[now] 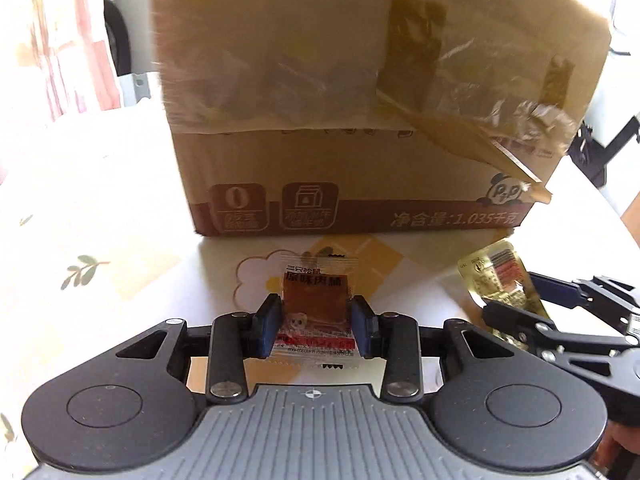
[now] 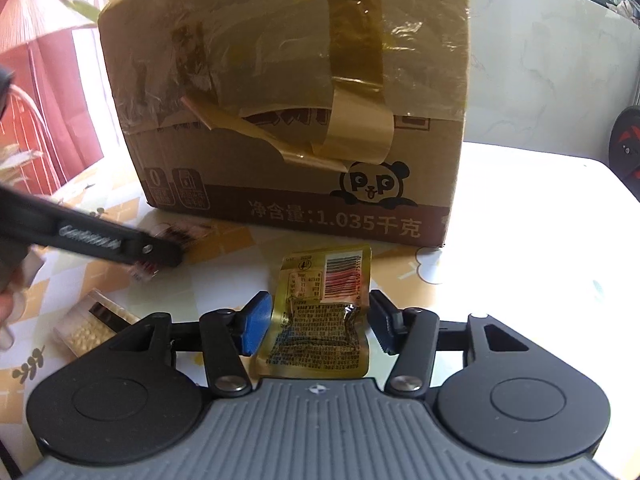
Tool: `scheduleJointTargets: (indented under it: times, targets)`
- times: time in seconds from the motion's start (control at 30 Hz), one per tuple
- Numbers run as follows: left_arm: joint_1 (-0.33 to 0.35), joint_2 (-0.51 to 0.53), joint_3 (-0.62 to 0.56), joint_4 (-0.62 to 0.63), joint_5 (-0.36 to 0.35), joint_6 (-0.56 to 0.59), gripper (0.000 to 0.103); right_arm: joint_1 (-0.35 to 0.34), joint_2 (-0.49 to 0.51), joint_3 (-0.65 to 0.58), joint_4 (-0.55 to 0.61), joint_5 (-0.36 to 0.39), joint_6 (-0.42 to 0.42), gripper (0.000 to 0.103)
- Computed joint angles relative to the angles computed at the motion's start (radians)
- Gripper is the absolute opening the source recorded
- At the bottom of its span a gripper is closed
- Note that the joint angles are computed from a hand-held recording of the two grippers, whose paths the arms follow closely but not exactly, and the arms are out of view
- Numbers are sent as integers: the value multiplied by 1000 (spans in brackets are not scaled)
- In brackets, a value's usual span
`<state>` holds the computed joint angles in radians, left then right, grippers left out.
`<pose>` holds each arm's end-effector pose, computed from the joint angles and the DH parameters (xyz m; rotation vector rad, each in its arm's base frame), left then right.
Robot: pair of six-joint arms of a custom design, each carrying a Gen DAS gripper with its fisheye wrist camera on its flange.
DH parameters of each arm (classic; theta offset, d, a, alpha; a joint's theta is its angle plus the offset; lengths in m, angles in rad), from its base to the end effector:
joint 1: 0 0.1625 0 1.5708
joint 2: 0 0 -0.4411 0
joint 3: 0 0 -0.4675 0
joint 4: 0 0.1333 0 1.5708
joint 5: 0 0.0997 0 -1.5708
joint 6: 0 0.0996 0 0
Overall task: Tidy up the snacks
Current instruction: 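Grasp the small red sachet with the left gripper while the right grasps the gold packet, then carry both packets over the box and open both grippers to drop them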
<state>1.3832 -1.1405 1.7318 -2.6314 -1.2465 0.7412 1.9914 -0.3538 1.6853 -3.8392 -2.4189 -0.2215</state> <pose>0.0309 -0.7222 0.2637 1.0998 2.4280 -0.4934 0.3135 -0.5573 -0.0975 0.2107 -2.1776 1.1696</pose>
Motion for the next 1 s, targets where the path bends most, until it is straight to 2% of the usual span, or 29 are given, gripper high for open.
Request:
scheduleJointTargets:
  times: [0.17, 0.47, 0.57, 0.7, 0.87, 1.0]
  targets:
    - [5, -56, 46, -47, -39, 20, 40, 5, 4, 14, -68, 21, -39, 53]
    - [16, -125, 92, -21, -97, 55, 40, 24, 6, 41, -166, 50, -80, 53]
    - [20, -135, 100, -25, -124, 66, 40, 36, -9, 67, -156, 37, -34, 53]
    - [22, -143, 93, 6, -141, 28, 40, 61, -25, 104, -205, 38, -14, 53]
    - [5, -174, 103, -9, -215, 35, 40, 97, -54, 103, -285, 38, -81, 53]
    - [-18, -163, 46, -6, -307, 43, 40, 116, -95, 57, -321, 81, -237, 53]
